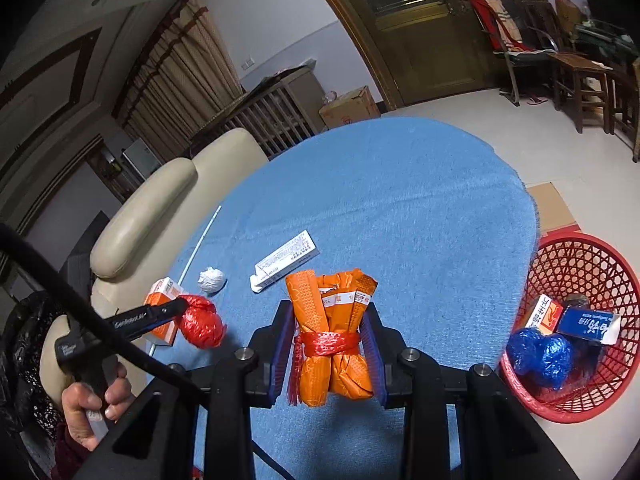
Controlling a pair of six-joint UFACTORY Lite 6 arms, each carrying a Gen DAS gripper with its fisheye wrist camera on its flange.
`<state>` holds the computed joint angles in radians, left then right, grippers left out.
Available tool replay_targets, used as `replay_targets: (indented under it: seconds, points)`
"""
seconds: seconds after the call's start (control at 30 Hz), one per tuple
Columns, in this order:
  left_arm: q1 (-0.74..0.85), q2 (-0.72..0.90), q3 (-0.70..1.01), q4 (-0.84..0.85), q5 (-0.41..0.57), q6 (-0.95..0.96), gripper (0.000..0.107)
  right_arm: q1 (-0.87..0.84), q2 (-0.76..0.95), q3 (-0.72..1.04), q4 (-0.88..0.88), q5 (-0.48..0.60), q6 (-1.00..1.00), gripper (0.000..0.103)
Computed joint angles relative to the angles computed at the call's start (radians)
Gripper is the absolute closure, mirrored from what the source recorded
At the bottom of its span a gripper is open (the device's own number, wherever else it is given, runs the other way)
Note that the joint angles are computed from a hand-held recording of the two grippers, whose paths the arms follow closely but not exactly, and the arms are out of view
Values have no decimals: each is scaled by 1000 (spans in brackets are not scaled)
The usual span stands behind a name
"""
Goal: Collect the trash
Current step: 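Carry the red bag and orange bundle toward the red basket with both tools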
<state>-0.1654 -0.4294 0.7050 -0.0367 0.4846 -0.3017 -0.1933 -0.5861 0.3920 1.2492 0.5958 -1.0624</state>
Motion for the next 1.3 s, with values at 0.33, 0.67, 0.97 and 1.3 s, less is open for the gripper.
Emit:
replay_targets:
  seconds: [0.33,0.67,0.97,1.3]
  points:
    - [-468,-112,142,680,278,-696,74,-90,-124,-11,-47,86,26,67]
    - [-938,-45,273,1056,689,-1007,74,-326,-186,-9,-58,282,-37,67]
    - [-1112,50,371,1124,825,-1049,74,-566,-214,0,-67,486,-106,67]
    - [-1172,147,438,1134,841,-1056,74,-808,-155,24,-80,666,-211,67]
